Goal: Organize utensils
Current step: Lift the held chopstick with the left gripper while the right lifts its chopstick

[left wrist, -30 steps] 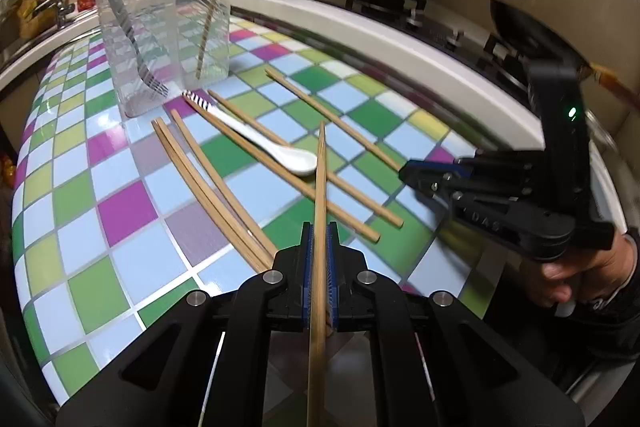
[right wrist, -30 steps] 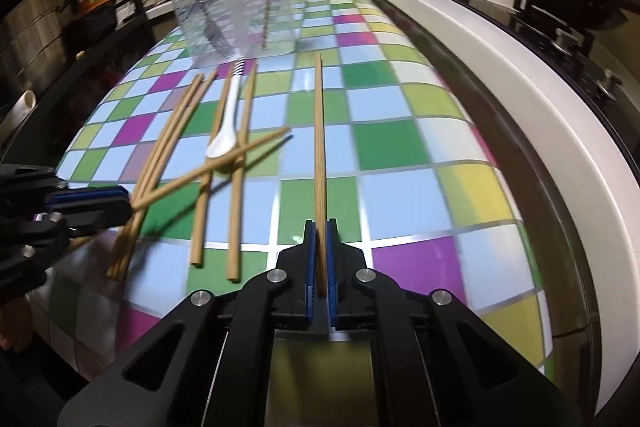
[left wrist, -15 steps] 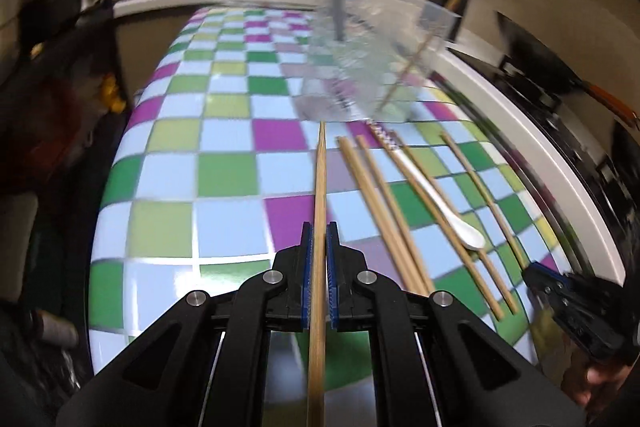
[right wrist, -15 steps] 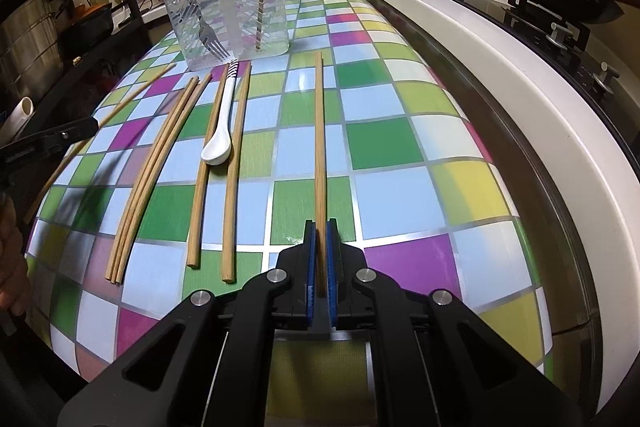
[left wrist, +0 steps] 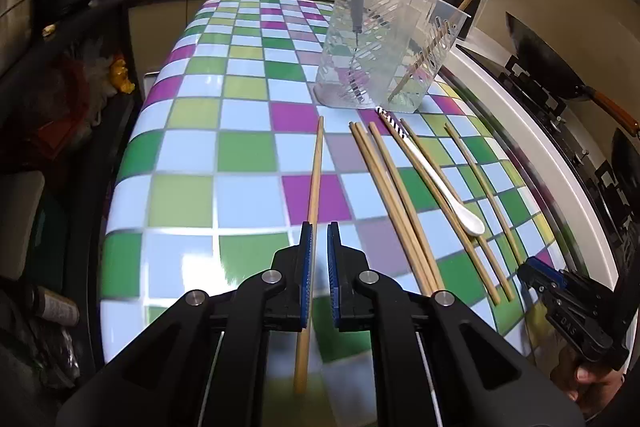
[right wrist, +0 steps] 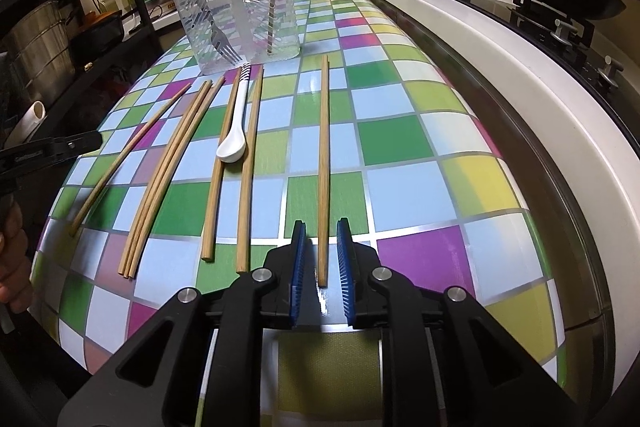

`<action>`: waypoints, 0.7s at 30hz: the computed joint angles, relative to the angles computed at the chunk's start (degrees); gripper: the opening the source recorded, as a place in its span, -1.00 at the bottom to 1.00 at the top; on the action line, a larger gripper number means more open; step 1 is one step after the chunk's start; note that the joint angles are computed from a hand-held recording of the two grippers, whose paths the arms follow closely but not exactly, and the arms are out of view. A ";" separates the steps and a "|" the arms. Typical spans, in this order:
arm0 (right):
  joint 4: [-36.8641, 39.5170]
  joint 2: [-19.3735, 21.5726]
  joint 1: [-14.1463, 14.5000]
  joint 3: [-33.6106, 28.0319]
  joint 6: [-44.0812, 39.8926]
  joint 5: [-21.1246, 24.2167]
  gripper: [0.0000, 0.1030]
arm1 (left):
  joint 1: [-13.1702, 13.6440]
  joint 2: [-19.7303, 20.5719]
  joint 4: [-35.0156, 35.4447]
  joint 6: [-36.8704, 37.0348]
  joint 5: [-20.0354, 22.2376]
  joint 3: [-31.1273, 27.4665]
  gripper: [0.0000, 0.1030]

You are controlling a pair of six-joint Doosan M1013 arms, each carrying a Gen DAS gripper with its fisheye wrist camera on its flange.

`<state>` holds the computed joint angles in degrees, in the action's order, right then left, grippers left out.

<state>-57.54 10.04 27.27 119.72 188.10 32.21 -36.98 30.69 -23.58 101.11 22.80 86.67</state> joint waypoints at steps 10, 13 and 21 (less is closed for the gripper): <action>-5.17 0.61 1.26 0.30 5.16 2.77 -0.68 | -2.74 -1.62 25.46 -20.99 -0.20 4.03 -0.29; -5.95 0.82 1.52 0.20 5.83 3.50 -0.69 | -2.76 -1.69 27.11 -22.56 -0.35 4.53 -0.29; -7.59 1.04 1.82 0.24 7.44 4.19 -0.81 | -4.39 -1.90 33.62 -24.81 -1.80 5.17 -0.87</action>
<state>-65.13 11.08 29.09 119.96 195.54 36.40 -41.37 28.79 10.04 76.31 21.00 91.84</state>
